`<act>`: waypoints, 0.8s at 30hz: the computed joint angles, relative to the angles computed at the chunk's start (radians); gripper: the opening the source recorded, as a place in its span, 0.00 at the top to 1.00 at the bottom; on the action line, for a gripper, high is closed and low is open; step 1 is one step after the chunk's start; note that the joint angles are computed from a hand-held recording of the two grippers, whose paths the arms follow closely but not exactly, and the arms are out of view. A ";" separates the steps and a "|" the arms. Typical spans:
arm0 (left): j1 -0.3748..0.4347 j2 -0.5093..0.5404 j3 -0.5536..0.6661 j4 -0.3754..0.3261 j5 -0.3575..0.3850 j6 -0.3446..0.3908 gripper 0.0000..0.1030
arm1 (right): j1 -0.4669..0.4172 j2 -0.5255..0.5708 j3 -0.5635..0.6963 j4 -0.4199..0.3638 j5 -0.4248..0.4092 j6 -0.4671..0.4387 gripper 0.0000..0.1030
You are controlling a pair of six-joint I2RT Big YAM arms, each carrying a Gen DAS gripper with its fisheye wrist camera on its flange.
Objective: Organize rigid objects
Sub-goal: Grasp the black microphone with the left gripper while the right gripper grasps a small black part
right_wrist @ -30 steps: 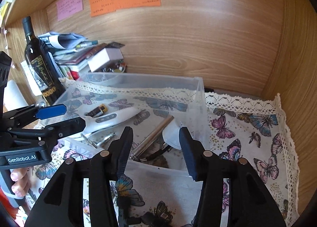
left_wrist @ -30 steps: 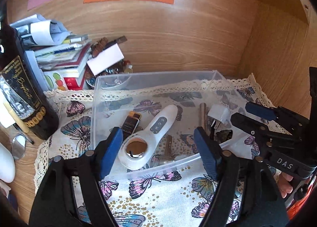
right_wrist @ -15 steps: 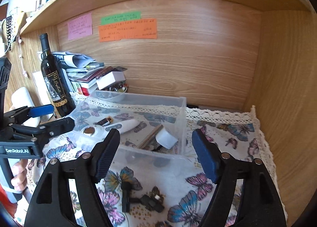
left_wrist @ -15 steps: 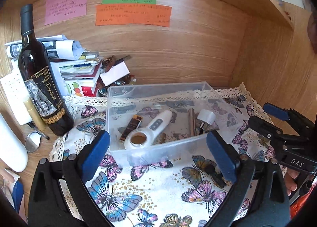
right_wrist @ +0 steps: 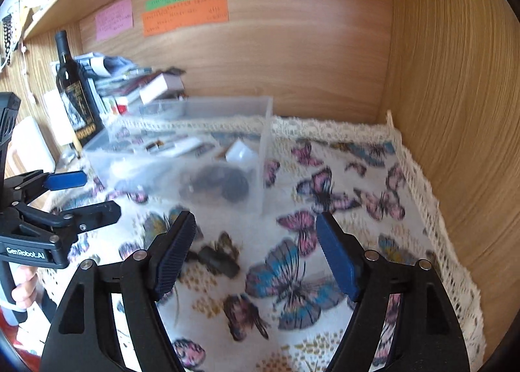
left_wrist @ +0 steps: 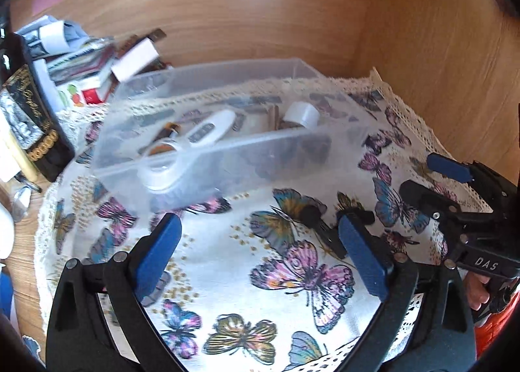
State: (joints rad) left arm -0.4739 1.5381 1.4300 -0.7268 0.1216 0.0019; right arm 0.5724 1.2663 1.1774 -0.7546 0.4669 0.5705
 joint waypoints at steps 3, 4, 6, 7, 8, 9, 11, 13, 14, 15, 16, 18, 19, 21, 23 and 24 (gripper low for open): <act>-0.012 0.044 0.040 -0.066 0.036 0.006 0.24 | -0.006 0.002 -0.018 -0.005 -0.032 0.005 0.31; -0.015 0.057 0.050 -0.082 0.050 0.005 0.26 | -0.008 0.002 -0.024 -0.004 -0.044 0.004 0.33; -0.020 0.077 0.066 -0.107 0.070 -0.002 0.28 | -0.011 0.005 -0.031 -0.003 -0.070 0.003 0.37; -0.024 0.083 0.070 -0.114 0.076 -0.002 0.29 | -0.013 0.006 -0.034 -0.004 -0.081 0.000 0.40; -0.027 0.090 0.076 -0.123 0.082 -0.001 0.31 | -0.013 0.010 -0.033 -0.006 -0.087 -0.001 0.41; -0.031 0.096 0.082 -0.129 0.084 -0.001 0.31 | -0.014 0.013 -0.033 -0.008 -0.094 -0.004 0.43; -0.037 0.109 0.095 -0.143 0.099 0.003 0.36 | -0.014 0.019 -0.033 -0.011 -0.107 -0.011 0.46; -0.040 0.125 0.110 -0.161 0.106 0.008 0.43 | -0.016 0.026 -0.031 -0.010 -0.125 -0.017 0.49; -0.044 0.124 0.106 -0.153 0.092 0.014 0.47 | -0.017 0.030 -0.030 -0.009 -0.132 -0.019 0.50; -0.047 0.123 0.104 -0.144 0.084 0.019 0.50 | -0.017 0.033 -0.029 -0.009 -0.138 -0.023 0.51; -0.046 0.123 0.104 -0.144 0.089 0.026 0.61 | -0.017 0.038 -0.027 -0.009 -0.143 -0.026 0.52; -0.042 0.123 0.105 -0.144 0.098 0.033 0.66 | -0.017 0.048 -0.022 -0.010 -0.151 -0.031 0.52; -0.041 0.126 0.106 -0.142 0.099 0.034 0.75 | -0.018 0.054 -0.018 -0.011 -0.157 -0.034 0.52; -0.036 0.127 0.107 -0.140 0.104 0.037 0.76 | -0.024 0.064 -0.009 -0.010 -0.175 -0.045 0.53; -0.031 0.123 0.102 -0.131 0.098 0.035 0.77 | -0.028 0.078 0.003 -0.011 -0.192 -0.055 0.53; -0.025 0.119 0.097 -0.127 0.097 0.034 0.77 | -0.029 0.088 0.012 -0.015 -0.196 -0.061 0.53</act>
